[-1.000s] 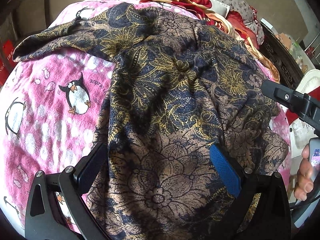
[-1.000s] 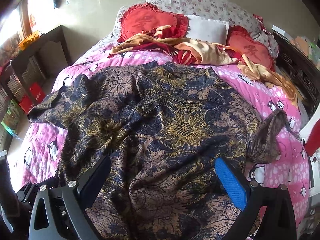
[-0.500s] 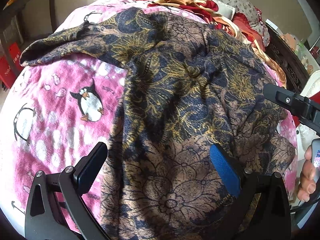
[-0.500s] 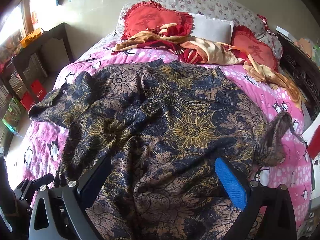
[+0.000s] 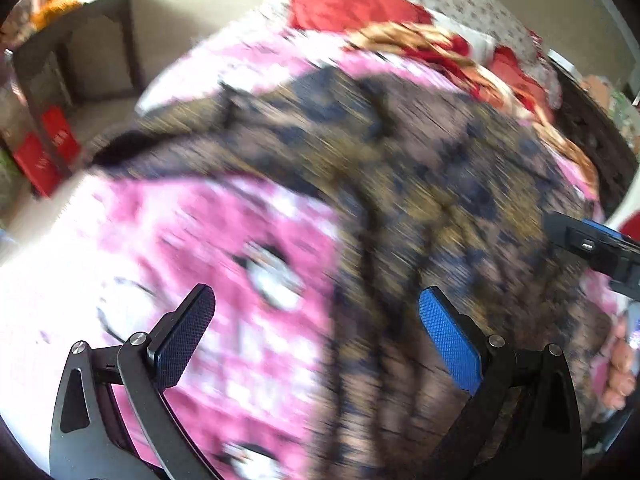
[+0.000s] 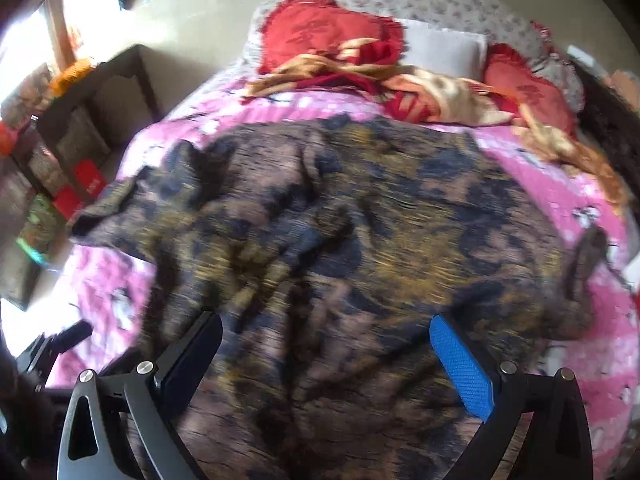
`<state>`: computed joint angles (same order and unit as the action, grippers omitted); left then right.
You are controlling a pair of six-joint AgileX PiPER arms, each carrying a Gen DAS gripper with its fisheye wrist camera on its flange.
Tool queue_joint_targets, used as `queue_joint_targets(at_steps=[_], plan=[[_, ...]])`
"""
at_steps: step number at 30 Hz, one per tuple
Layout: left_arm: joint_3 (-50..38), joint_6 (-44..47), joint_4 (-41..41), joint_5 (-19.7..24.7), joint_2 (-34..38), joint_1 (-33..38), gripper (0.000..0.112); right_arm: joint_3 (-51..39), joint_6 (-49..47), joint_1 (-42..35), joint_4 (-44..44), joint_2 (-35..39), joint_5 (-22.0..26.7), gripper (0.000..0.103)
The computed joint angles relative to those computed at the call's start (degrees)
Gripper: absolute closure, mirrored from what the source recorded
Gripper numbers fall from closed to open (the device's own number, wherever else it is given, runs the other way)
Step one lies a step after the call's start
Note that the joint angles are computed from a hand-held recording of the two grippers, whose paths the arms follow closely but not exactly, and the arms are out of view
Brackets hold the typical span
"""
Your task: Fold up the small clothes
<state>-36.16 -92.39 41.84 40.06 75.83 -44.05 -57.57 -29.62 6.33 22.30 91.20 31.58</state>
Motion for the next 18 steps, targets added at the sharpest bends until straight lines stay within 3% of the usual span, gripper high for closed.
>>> queue_joint_targets(at_steps=[4,7,10,14,18], plan=[[3.24,5.29,-0.33,0.11,-5.13,10.20,0.010,-7.09,-8.22,3.61,12.72,4.27,6.00,0.002],[5.15,11.76,-2.19,-3.43,-6.35,21.81,0.010,-14.95,-9.74,9.41,17.10,10.22,8.93,0.016],[5.74,17.27,-3.17,-7.23,-4.11,31.23,0.010,-25.25,-6.99,14.88,17.94,18.48,12.29,0.020],[6.06,23.88,-5.01,-12.98,0.68,41.87,0.010,-42.34,-0.58,20.53,17.04,31.93,17.42,0.034],[6.63,27.96,-7.05,-17.32,3.47,46.96,0.010,-61.61,10.44,24.40,9.19,45.48,22.47,0.034]])
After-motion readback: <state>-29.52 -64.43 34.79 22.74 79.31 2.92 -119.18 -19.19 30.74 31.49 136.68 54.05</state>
